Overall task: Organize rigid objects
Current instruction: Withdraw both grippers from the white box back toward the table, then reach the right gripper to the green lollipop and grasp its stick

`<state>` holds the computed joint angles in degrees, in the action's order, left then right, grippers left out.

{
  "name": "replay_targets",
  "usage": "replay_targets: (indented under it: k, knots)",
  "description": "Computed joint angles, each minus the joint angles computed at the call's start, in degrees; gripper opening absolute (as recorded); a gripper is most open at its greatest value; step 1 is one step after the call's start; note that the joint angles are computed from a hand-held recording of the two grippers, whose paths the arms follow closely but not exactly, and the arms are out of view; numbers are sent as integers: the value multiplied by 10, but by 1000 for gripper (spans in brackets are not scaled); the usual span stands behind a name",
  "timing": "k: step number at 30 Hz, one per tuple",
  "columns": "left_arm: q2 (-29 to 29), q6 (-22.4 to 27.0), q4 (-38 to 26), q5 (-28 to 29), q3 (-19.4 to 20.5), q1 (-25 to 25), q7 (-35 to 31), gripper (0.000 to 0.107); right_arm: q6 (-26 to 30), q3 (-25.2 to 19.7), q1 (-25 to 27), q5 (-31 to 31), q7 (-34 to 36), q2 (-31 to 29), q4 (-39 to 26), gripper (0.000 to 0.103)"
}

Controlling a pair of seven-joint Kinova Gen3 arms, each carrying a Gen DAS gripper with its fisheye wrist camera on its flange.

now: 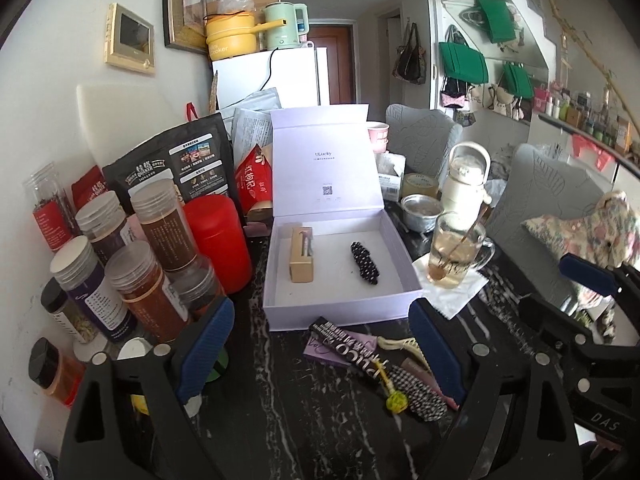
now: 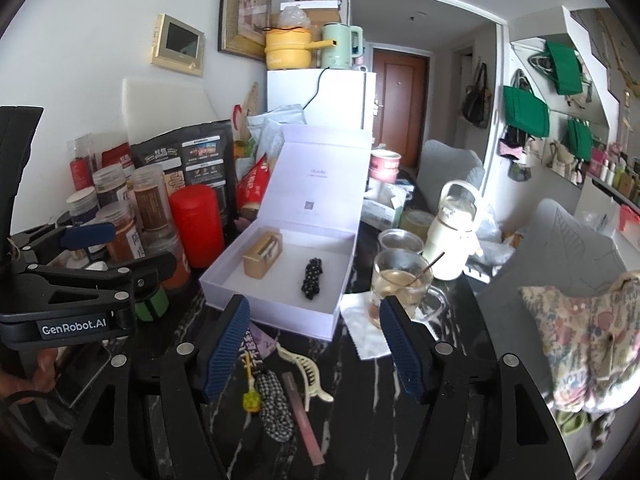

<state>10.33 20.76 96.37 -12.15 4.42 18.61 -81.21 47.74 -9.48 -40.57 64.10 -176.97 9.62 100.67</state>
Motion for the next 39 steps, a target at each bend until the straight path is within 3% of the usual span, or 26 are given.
replay_targets:
  k: [3, 6, 11, 19, 22, 24, 28, 34, 37, 39]
  knots:
    - [-1, -1, 13, -21, 10, -6, 16, 90, 6, -3, -7, 7, -32, 0, 16, 68]
    - [-1, 0, 25, 5, 6, -4, -6, 90, 11, -6, -11, 6, -50, 0, 28, 68]
    - [2, 6, 37, 75, 34, -41, -70, 90, 10, -12, -13, 5, -81, -6, 49, 68]
    - [14, 5, 54, 125, 38, -58, -107, 90, -21, -15, -11, 46, -151, -2, 85, 68]
    - [14, -9, 67, 106, 13, -38, -81, 90, -57, -12, -3, 63, -183, 1, 100, 64]
    - [16, -8, 70, 116, 22, -50, -93, 90, -81, -10, 3, 66, -193, 6, 106, 61]
    - [24, -13, 77, 131, 28, -63, -115, 90, -135, -1, 11, 87, -237, 19, 119, 43]
    - [44, 4, 70, 162, 43, -88, -157, 90, -202, 26, 9, 82, -222, 45, 118, 43]
    - [53, 14, 68, 198, 59, -116, -194, 90, -268, 25, 38, 60, -190, 56, 116, 43]
    - [58, 21, 64, 202, 49, -113, -194, 90, -311, 38, 44, 51, -179, 65, 115, 43]
